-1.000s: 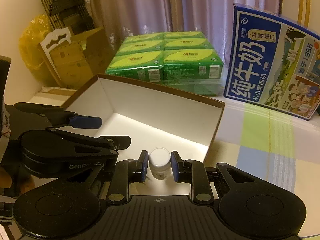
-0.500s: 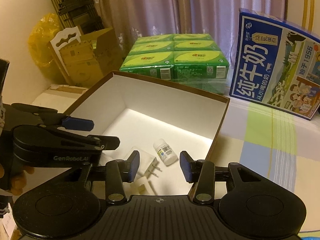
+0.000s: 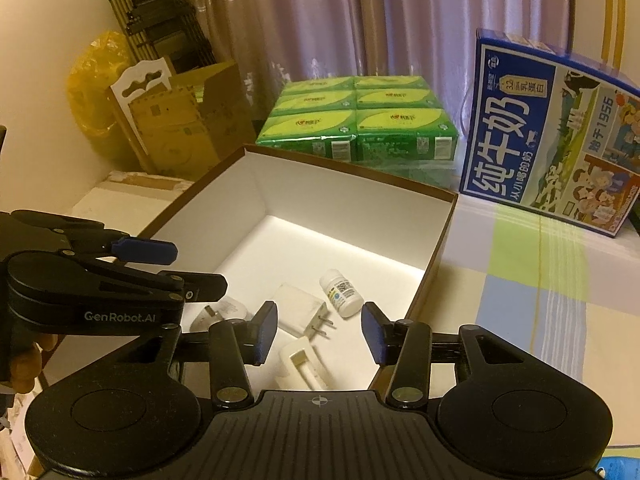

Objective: Organize rigid objects
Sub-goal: 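Withdraw both tools from the shoebox toward the remaining items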

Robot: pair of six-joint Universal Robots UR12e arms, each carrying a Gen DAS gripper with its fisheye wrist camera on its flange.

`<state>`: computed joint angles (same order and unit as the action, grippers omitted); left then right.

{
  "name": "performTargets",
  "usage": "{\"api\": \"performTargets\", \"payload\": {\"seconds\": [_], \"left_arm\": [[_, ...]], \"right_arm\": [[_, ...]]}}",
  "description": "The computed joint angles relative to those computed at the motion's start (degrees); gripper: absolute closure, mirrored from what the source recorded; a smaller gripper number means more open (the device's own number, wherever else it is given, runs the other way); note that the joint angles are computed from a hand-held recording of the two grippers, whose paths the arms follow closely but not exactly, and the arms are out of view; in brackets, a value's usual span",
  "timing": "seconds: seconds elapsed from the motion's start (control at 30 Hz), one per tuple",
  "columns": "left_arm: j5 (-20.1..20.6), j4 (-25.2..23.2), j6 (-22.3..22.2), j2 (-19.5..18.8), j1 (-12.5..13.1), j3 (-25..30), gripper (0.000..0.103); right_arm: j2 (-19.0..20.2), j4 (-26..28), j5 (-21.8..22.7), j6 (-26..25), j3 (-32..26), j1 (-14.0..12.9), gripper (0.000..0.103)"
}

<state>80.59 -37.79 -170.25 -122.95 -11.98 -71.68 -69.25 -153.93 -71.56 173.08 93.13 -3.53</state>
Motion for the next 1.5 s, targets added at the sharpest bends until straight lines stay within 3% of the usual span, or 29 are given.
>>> {"api": "performTargets", "payload": {"seconds": [0.87,1.13,1.5], "left_arm": [[-0.15,6.66,-3.85,10.3,-2.07,-12.54,0.048],[0.85,8.8,-5.39,13.02,-3.71,-15.99,0.048],[0.92,9.06,-7.29,15.16,-7.13,-18.6,0.048]], "right_arm": [[-9.92,-3.38,5.59,0.04,10.05,-2.73,0.058],[-13.68,-2.64,8.53,-0.81,13.88,-5.17,0.058],[-19.69,0.93,12.29,-3.83,19.41,-10.7,0.057]]}}
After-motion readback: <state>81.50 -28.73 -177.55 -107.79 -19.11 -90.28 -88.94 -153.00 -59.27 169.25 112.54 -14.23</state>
